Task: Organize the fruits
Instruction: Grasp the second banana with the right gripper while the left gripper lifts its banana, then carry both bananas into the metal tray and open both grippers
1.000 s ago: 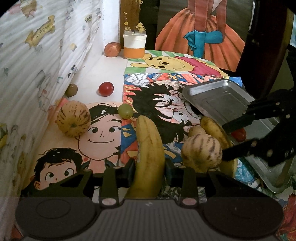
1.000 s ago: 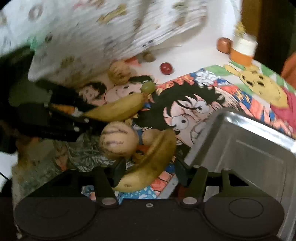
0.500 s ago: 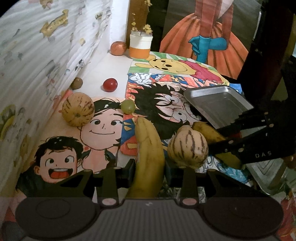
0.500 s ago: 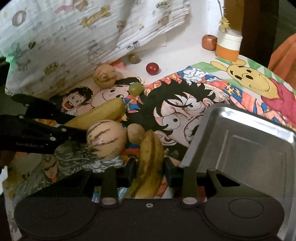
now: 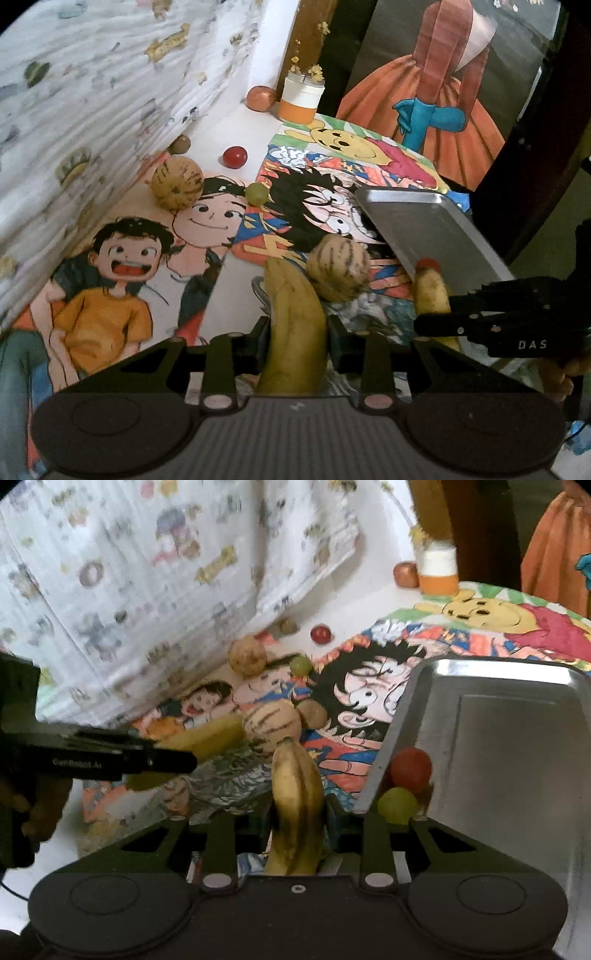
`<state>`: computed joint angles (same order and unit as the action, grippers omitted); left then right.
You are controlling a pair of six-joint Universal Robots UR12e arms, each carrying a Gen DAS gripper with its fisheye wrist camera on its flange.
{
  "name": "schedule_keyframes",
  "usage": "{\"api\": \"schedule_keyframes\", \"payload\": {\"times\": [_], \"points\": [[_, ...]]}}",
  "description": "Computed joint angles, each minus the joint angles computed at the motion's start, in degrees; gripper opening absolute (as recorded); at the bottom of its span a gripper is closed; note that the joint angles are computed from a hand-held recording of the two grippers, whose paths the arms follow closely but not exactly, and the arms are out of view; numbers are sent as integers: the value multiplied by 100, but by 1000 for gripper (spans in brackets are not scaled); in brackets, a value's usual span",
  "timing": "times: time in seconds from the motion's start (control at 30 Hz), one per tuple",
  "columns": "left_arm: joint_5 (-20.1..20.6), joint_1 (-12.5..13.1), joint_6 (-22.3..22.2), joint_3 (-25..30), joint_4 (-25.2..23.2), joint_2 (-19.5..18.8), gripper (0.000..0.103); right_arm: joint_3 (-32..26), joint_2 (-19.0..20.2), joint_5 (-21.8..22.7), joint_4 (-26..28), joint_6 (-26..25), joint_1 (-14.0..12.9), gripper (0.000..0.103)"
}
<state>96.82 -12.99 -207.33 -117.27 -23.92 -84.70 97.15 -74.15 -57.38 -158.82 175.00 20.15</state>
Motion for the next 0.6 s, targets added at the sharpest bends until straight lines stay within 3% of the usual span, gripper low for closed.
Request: {"api": "schedule_keyframes", "payload": {"times": [0.23, 0.4, 0.6], "points": [[230, -284, -162, 105, 202, -59, 35, 348, -207, 359, -434, 292, -228, 31], [360, -477, -282, 228, 375, -169, 35, 637, -342, 547, -1053, 769, -425, 31], [460, -670, -240, 394, 659, -333, 35, 922, -560, 329, -1414, 1087, -645, 31]]}}
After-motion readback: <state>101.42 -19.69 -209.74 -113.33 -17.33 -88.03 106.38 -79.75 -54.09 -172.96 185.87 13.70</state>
